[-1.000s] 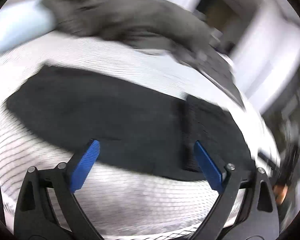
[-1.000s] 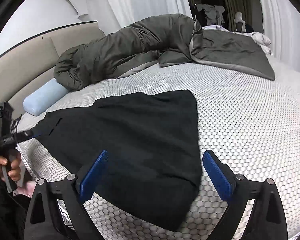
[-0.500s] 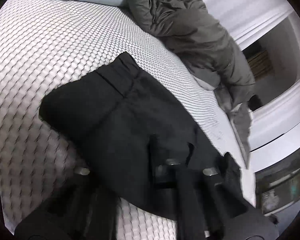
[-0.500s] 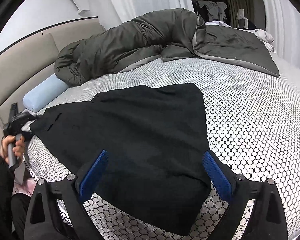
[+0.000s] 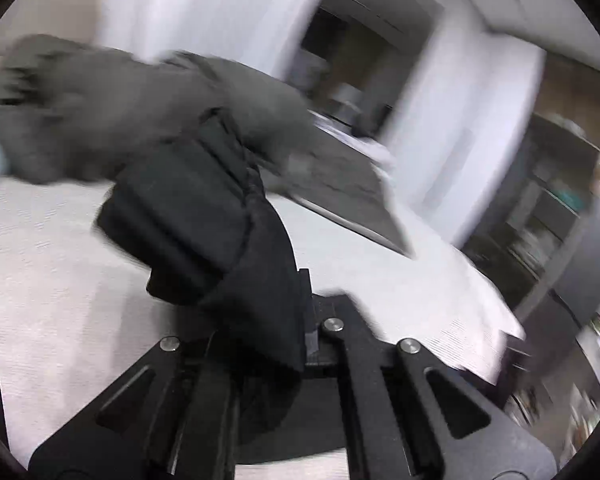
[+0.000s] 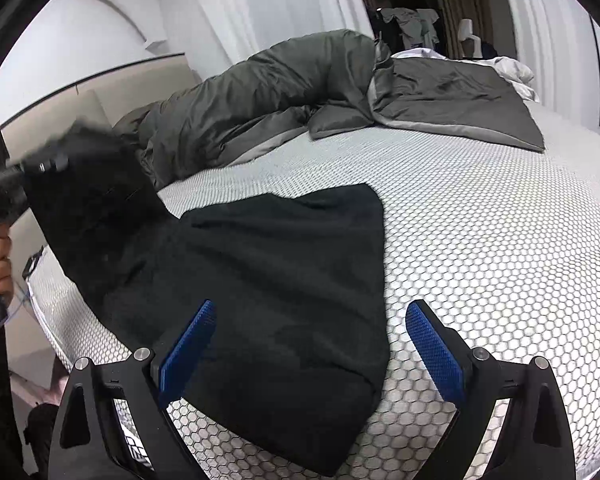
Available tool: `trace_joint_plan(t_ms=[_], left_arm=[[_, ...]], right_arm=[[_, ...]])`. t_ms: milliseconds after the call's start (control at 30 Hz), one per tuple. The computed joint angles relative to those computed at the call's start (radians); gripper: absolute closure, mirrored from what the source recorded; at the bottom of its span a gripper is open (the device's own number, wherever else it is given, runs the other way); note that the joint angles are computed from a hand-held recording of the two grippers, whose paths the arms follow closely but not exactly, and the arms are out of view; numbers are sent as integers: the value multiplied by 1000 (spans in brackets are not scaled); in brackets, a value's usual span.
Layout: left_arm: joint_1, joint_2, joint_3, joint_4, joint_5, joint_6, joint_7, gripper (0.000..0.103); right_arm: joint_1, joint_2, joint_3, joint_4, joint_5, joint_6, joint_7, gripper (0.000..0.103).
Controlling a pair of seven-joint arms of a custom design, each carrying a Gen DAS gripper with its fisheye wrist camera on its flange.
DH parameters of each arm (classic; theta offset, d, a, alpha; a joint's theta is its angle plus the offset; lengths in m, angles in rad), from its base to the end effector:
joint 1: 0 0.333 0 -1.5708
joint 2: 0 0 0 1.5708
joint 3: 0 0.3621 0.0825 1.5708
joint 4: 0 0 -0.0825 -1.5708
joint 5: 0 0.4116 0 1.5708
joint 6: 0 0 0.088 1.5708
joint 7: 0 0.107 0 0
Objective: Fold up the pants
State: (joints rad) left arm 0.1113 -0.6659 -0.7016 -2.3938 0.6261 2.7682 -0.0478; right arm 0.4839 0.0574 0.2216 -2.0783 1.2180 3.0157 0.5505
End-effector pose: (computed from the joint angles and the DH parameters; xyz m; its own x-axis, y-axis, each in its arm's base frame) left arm 0.3224 -0.3327 0.6110 0.1741 -0.9028 0.3934 -0.3747 -0.4301 -0.8213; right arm 0.5088 0.3393 0.4979 0.6176 -0.7498 -0.2375 -0.5718 -0.2207 -0.7901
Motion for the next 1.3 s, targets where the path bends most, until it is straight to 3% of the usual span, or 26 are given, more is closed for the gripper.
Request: trace_joint_plan(t_ms=[33,100,200,267,300,367,500,567,700,800,867,967,1033,1067,1133,1233,1300], left_arm=[[23,87,-35,45,29,60,-11,97],[61,262,-97,107,64,186,17,50],[100,373,-174,131,153,225,-48,43],[68,363,-149,90,163,242,-84,38],[39,331,-126,59,151,227,-105,29],[25,268,-107,14,159,203,-152,22],[-35,168,-33,-64,116,68,-140,22],[-29,154,-19,-92,131,24,-150,22],[-14,197,17,-149,165,93,-241,22],[-17,204,26,-153,206,100,-234,22],[-33,208,37,-150,220,83,-221,22],[-50,207,40,-155,251,81,-236,22],[-88,210,67,-152,237,50,-208,22],[-99,205,76,-156,236,45,-209,22],[-118,186,88,-164,228,44,-226,22],[-126,132,85,-185,228,57,-245,22],[-128,106,83,-196,224,65,-233,22]], right_arm=[[-4,0,-2,0,9,1,-1,6],[-11,-2,-11,-5,2,3,21,6],[-21,4,-28,-15,-77,10,136,6],[-32,10,-35,-18,-136,4,224,6],[-37,11,-42,-23,-190,-5,287,6],[-57,10,-32,-15,-156,-32,276,6],[-72,-4,-18,11,17,-128,112,6],[-74,-13,-29,26,79,-249,44,21],[-71,21,-45,85,93,-444,42,33],[-67,96,-47,160,-41,-529,200,34],[-68,144,-48,198,-135,-542,373,34],[-92,158,-25,214,-122,-546,401,34],[-67,159,-24,215,-220,-483,461,61],[-50,156,-28,212,-299,-445,513,83],[-54,133,-1,198,-298,-408,477,96],[-61,43,32,155,-167,-362,297,97],[-40,-23,23,116,-131,-334,217,97]])
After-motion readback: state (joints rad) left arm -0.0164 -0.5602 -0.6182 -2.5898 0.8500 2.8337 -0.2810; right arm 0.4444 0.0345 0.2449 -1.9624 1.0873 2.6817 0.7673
